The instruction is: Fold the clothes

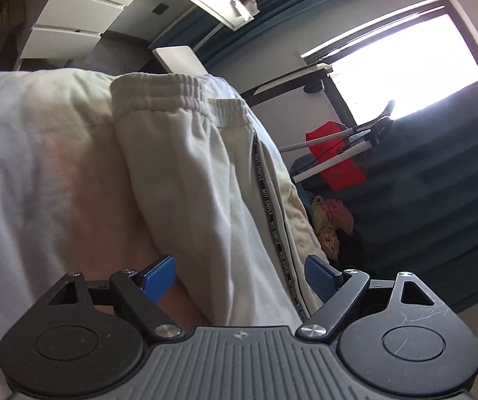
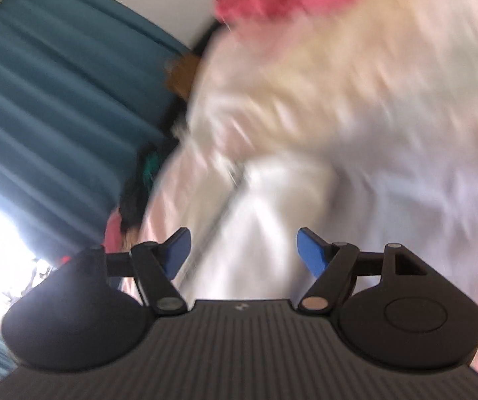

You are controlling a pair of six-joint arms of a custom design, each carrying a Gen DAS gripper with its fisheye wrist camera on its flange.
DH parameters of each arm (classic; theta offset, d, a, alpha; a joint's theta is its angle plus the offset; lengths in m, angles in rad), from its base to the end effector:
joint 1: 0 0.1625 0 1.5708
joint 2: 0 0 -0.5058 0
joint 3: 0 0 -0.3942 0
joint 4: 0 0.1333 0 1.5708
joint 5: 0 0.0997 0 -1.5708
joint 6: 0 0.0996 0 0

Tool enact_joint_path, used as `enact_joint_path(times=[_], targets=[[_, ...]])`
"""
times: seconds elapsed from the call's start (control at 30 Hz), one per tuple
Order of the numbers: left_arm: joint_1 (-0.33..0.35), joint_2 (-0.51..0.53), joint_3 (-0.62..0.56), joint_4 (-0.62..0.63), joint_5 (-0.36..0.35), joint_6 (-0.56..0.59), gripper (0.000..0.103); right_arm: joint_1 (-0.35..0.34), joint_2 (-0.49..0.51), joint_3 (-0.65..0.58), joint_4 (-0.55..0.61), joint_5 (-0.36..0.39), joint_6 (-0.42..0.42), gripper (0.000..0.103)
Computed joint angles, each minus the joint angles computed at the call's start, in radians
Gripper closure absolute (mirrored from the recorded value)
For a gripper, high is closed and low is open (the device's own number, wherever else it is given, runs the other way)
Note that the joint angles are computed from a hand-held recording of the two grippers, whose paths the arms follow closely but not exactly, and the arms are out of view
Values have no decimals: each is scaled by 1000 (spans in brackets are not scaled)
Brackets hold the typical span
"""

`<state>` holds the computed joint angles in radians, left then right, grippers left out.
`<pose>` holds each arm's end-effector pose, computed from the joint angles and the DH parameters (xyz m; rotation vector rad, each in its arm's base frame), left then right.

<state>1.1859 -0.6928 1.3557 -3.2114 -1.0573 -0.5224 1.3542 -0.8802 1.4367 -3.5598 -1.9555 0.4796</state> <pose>-0.1418 -0.8354 0.2771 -0.5572 2.6465 -1.5888 -0.0701 -0.7649 0.4302 -1.1226 -1.9789 1.9930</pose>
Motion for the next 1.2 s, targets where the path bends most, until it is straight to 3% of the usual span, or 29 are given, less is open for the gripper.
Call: enact_joint_path(times=[0.1,0.23,0.4,0.5,0.6,0.67,0.77,0.87,0.93,1.03,1.2], targets=[[14,-12,21,6,0,-49,18,-38,-16,39,27,178,44,30],[35,11,-12,5,-14,-38,19,-59,7,13,61,319,50,31],[58,71,-101,2,-8,-16,26,-56,48,-70,234,276,48,36],[72,100,-140,-12,3,-30,34,-56,91,-116,151,263,22,35],[75,134,-197,-7,104,-18,58,-48,151,-209,74,184,-79,35],[85,142,-215,-29,97,-10,74,-58,187,-270,55,179,-92,35],[88,143,-216,-68,96,11,88,-66,226,-335,52,163,-123,48],[70,139,-205,-95,153,10,92,-70,241,-368,59,168,-112,66],[54,122,-169,-145,171,4,92,-74,242,-377,61,187,-97,84],[32,73,-87,-187,185,-19,93,-82,193,-290,17,208,-117,89],[24,-39,59,-166,192,-152,93,-69,129,-188,-10,222,-136,90]])
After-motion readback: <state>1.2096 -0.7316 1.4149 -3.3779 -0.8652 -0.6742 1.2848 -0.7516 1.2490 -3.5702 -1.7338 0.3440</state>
